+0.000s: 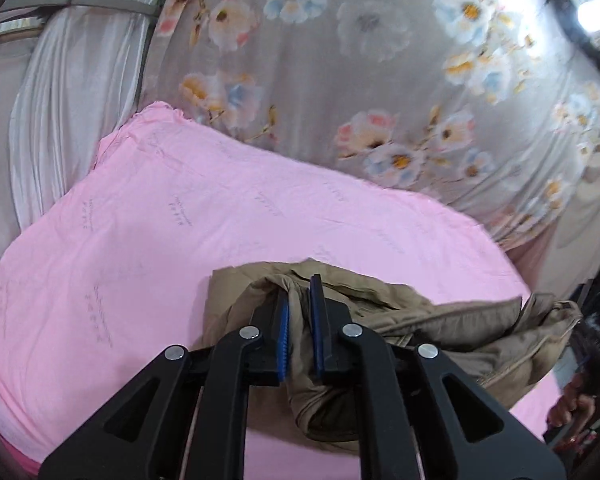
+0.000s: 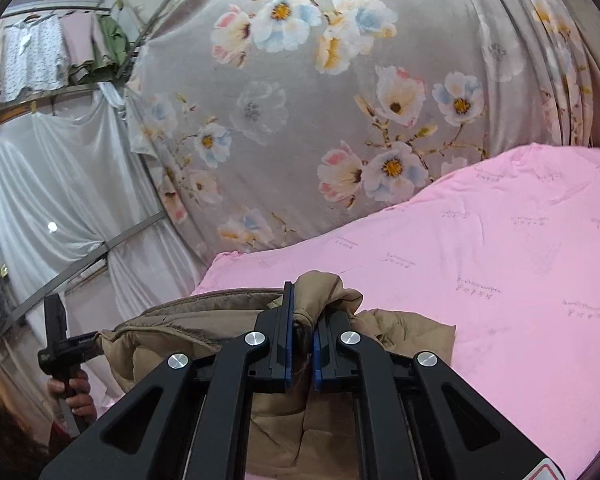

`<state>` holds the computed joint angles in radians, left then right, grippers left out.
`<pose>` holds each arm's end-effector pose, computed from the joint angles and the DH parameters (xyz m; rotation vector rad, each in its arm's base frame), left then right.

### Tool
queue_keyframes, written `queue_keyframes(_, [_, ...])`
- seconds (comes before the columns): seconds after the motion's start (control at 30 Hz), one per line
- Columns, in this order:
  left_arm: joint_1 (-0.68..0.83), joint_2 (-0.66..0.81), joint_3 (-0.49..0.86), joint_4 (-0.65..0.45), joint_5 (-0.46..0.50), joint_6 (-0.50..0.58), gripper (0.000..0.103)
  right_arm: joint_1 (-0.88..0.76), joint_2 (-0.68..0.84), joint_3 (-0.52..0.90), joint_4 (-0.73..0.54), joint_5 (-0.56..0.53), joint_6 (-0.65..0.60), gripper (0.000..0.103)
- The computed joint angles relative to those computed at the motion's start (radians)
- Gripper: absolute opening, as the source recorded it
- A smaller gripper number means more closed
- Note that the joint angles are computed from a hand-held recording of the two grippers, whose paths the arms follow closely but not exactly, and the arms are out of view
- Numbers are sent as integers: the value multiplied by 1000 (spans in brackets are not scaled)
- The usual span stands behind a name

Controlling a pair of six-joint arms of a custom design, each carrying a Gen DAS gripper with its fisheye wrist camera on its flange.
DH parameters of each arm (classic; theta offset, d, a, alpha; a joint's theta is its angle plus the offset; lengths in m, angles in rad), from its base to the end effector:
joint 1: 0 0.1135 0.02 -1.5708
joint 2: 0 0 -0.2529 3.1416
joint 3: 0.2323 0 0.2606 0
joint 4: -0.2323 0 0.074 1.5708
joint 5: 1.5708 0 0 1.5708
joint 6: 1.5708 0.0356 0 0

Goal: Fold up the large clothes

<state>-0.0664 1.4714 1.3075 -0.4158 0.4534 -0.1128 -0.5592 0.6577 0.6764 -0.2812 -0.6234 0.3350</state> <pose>0.3418 -0.0384 0.3249 0.2156 2.1310 -0.5911 0.1565 -0.0735 0.3061 0.3666 1.7639 0.4100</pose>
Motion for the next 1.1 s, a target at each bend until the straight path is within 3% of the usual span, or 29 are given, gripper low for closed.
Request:
queue_keyframes(0.13, [-105,284,182,46,-187,-8,11,65,358,27,279,106,87,8])
queue_keyframes(0.33, [-204,631,456,9,-383,15,14,141,676,106,408,263,85,11])
queue_keyframes(0.47, [-201,741,534,18,-365,0,17,117,819,124,497,237,146,13])
queue_keyframes(0.63, [-155,749,544,35,-236,-56,26,35,860,102,601,59,270,26])
queue_keyframes(0.7, [-146,718,514,50,-228,-42,34,-9,814,59,654,-13,333,44])
queue_keyframes(0.73, [-142,687,478,71,-260,-35,48,-35,770,31,674,-39,355,53])
queue_keyframes(0.77, [-131,649,429,114,-259,-35,63,-59,725,7,685,-67,370,55])
queue_keyframes(0.8, [-121,608,377,159,-265,-29,66,-74,679,7,647,-73,364,55])
queue_keyframes(0.9, [-100,486,263,214,-312,15,67,-50,486,14,428,65,214,55])
queue_keyframes(1.0, [-112,401,215,209,-324,53,66,143,377,62,221,403,24,49])
queue_keyframes(1.07, [-156,369,210,178,-339,79,64,315,420,116,153,604,-65,28])
queue_keyframes(1.1, [-182,366,215,157,-342,91,63,390,465,139,142,678,-96,24])
